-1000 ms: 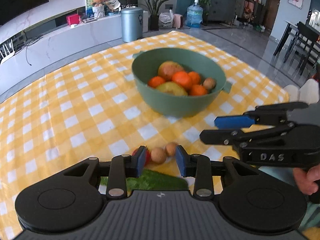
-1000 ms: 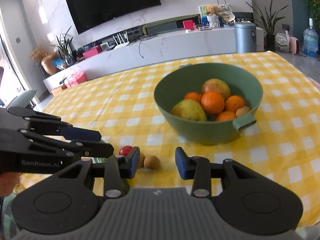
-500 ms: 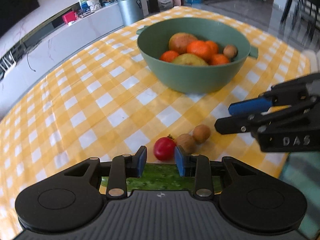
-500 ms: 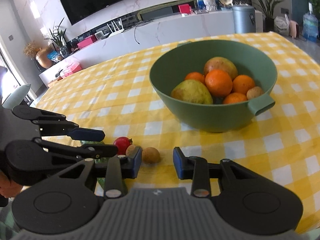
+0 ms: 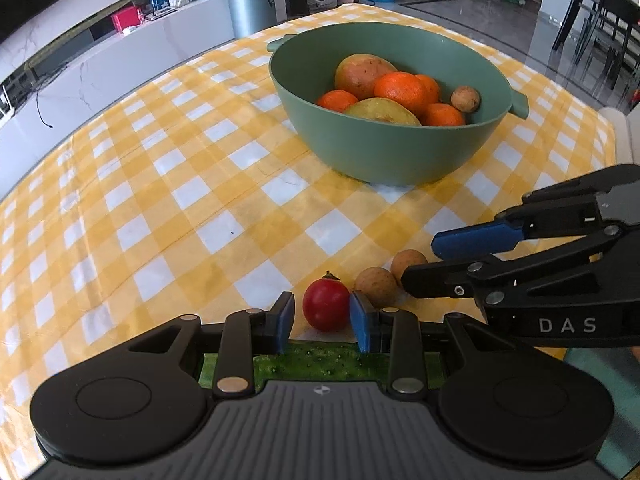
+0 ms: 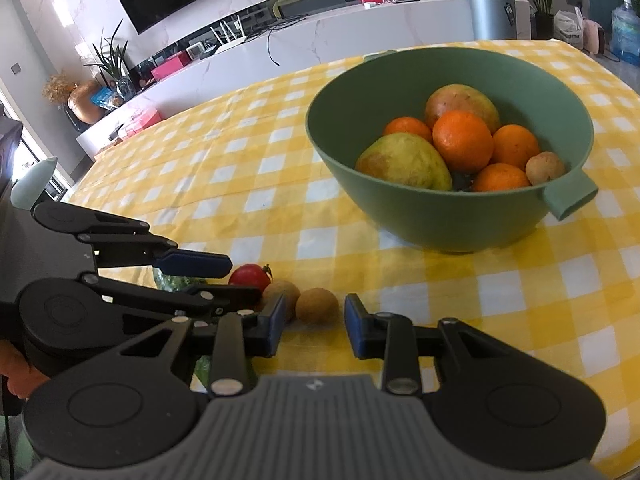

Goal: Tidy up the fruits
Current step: 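Grasp the red tomato with the left tool while the right tool grasps a kiwi, then lower the tomato and kiwi into the colander and open both tools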

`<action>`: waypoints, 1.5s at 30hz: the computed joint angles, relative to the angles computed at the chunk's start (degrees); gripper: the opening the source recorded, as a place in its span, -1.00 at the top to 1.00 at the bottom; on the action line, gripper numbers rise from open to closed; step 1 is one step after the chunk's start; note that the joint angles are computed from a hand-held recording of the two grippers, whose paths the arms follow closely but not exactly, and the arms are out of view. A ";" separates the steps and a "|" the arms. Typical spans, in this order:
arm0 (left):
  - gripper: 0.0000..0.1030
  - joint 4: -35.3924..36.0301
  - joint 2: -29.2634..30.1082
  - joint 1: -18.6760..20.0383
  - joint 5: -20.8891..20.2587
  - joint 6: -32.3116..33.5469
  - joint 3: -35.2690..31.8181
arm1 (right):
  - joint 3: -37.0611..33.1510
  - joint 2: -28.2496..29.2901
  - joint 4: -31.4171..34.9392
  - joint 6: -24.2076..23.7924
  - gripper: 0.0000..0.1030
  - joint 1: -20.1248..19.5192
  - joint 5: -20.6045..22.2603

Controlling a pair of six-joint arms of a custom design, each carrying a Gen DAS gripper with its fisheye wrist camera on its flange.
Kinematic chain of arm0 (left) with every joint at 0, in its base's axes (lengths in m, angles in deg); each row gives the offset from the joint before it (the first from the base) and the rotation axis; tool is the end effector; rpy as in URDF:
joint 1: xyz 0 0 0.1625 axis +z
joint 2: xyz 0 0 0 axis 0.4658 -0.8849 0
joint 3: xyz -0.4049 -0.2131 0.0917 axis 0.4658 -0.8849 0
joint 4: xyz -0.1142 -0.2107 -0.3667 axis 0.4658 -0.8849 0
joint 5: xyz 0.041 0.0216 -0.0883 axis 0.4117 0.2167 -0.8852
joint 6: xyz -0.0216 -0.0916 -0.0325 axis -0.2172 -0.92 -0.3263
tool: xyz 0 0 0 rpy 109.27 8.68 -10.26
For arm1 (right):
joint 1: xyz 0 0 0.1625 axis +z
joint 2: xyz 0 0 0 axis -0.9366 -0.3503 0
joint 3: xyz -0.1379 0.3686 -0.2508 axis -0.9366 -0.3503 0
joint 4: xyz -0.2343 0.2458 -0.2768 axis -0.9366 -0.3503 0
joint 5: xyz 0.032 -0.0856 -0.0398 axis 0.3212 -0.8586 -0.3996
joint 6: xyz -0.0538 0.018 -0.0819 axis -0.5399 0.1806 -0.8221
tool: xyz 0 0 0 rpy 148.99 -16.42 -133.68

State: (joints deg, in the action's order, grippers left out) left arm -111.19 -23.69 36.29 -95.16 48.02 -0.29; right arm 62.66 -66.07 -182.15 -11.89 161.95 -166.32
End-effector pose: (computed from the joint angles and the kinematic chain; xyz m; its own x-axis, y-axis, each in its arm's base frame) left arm -0.1872 -0.8335 0.1327 -0.6080 0.4281 -0.6686 0.6406 0.7620 -0.0947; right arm 0.1481 -0.8459 0.1263 -0.8513 -0.3468 0.3937 -0.4862 0.8035 -0.3434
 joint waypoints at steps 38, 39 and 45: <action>0.44 -14.87 -2.62 -1.47 -1.57 -2.30 6.84 | 4.98 -2.95 -6.98 -1.90 0.63 -0.72 5.28; 0.44 -15.55 -2.82 -1.73 -1.57 -2.27 7.23 | 5.70 -3.32 -7.96 -2.42 0.63 -0.66 5.45; 0.44 -16.87 -3.68 -3.12 -3.23 -4.32 7.89 | 9.89 -6.32 -13.08 -3.04 0.63 -0.90 7.76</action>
